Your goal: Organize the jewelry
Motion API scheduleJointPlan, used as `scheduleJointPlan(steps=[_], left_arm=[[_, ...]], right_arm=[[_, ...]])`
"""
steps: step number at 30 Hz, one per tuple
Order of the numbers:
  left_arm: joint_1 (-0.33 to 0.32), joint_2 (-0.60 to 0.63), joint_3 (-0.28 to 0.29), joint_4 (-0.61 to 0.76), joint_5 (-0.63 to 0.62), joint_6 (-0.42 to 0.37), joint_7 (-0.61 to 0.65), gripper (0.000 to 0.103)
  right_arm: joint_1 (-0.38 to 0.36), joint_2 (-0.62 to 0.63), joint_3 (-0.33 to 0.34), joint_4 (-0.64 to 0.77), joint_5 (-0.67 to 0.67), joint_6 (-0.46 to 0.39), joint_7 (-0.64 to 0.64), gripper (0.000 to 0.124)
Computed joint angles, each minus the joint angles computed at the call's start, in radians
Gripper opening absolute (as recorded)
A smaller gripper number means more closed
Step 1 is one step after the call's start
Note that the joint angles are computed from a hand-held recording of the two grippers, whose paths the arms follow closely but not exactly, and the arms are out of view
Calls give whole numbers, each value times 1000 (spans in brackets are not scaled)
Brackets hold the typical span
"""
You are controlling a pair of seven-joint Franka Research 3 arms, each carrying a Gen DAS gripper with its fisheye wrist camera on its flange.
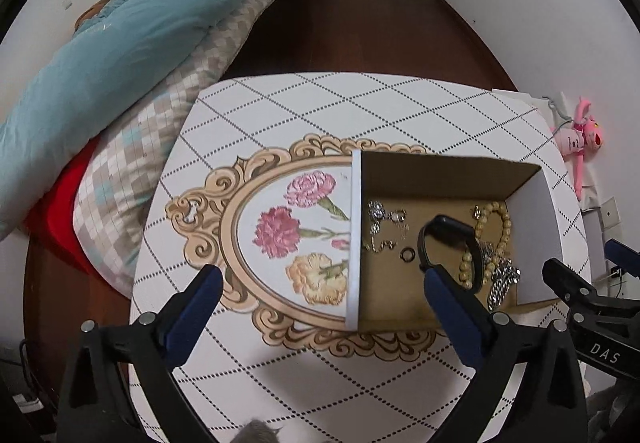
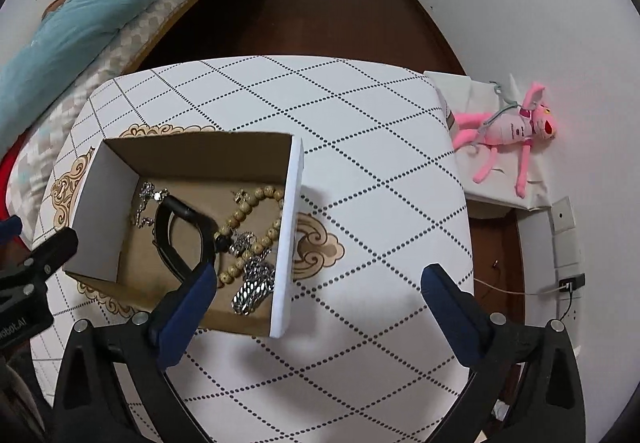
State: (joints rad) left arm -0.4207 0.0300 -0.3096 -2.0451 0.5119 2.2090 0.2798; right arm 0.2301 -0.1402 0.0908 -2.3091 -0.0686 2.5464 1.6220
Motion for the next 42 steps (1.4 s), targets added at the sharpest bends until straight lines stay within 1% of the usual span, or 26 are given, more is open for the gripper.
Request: scheduleJointPlan(steps=[6, 8, 14, 18, 23, 29, 34, 37, 42], left_arm=[[-10, -24, -9, -21, -6, 4, -32, 103], [-15, -44, -16, -31, 1, 1, -50, 103], [-41, -117, -52, -37, 60, -82, -114, 103], [-59, -184, -83, -44, 87, -133, -152, 103], [-78, -252, -118, -37, 90, -189, -172, 103], [-97, -305, -162, -1, 104, -252, -185, 103], [-107, -338, -193, 24, 121, -299, -207, 103], [-110, -348, -213, 44, 139, -336, -216, 103], [-119, -373, -224, 51, 141, -344, -221, 103]], right_arm=[[-1, -52, 1, -44, 20, 12, 2, 103], [-3, -89, 2, -70, 32, 16, 0, 103], [-22, -225, 19, -149, 43, 25, -1, 103], [-33, -355, 27, -206, 60, 15, -10, 103], [-42, -523, 34, -257, 93, -22, -33, 103], [-59, -688, 55, -272, 109, -73, -49, 103], [-70, -790, 52, -266, 130, -127, -61, 103], [-79, -834, 54, -259, 139, -145, -68, 103], [-77, -883, 50, -243, 166, -184, -86, 103]])
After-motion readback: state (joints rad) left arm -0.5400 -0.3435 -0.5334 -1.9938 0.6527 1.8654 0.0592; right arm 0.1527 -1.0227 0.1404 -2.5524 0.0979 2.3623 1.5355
